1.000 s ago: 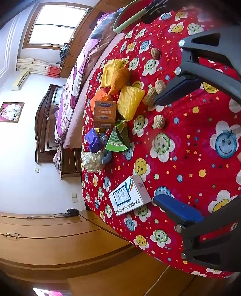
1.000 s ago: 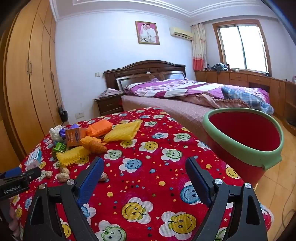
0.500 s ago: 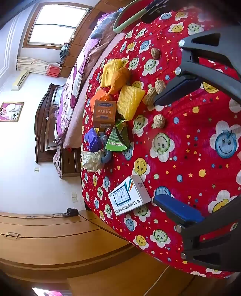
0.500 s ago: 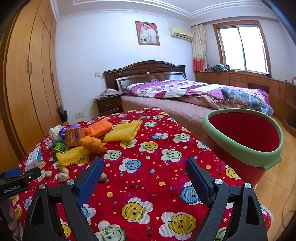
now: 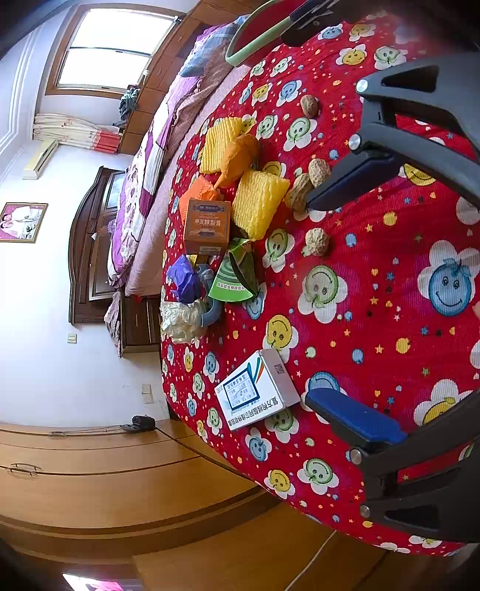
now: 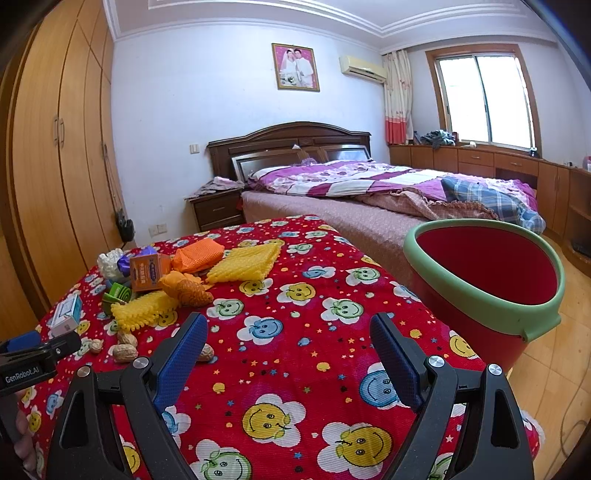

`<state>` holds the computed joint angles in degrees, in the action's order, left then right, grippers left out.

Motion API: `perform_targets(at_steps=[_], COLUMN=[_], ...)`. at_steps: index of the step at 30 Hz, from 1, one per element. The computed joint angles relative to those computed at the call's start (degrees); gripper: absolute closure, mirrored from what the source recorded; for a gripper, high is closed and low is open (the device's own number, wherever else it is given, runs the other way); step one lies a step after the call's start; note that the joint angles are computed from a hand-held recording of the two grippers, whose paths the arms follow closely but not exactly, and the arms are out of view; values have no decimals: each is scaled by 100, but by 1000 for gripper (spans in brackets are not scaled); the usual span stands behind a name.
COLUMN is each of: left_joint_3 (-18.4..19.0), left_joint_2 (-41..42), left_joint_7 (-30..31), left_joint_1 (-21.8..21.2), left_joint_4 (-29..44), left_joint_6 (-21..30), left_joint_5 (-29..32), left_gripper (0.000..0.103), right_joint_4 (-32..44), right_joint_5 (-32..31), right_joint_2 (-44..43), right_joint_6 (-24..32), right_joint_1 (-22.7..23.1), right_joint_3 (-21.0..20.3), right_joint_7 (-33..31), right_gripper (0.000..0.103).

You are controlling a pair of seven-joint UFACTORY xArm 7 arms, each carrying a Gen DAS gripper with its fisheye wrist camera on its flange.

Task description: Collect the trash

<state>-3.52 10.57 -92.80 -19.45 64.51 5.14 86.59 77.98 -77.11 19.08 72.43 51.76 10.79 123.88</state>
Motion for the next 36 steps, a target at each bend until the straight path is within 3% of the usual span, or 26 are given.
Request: perform_targets(at_steps=[36], left_joint_3=[22], left_joint_2=[-2], left_joint_7=[74], left_joint_1=[-19], left_joint_4=[-15], left_joint_6=[-15], left_joint_5=[-94], left_gripper=[7], right_joint_4=[-4], right_joint_5=[-6], right_joint_2=[0], right_joint_6=[21], right_joint_1=[7], right_joint_3=[3], right_joint_7=[-7], right_gripper=[13])
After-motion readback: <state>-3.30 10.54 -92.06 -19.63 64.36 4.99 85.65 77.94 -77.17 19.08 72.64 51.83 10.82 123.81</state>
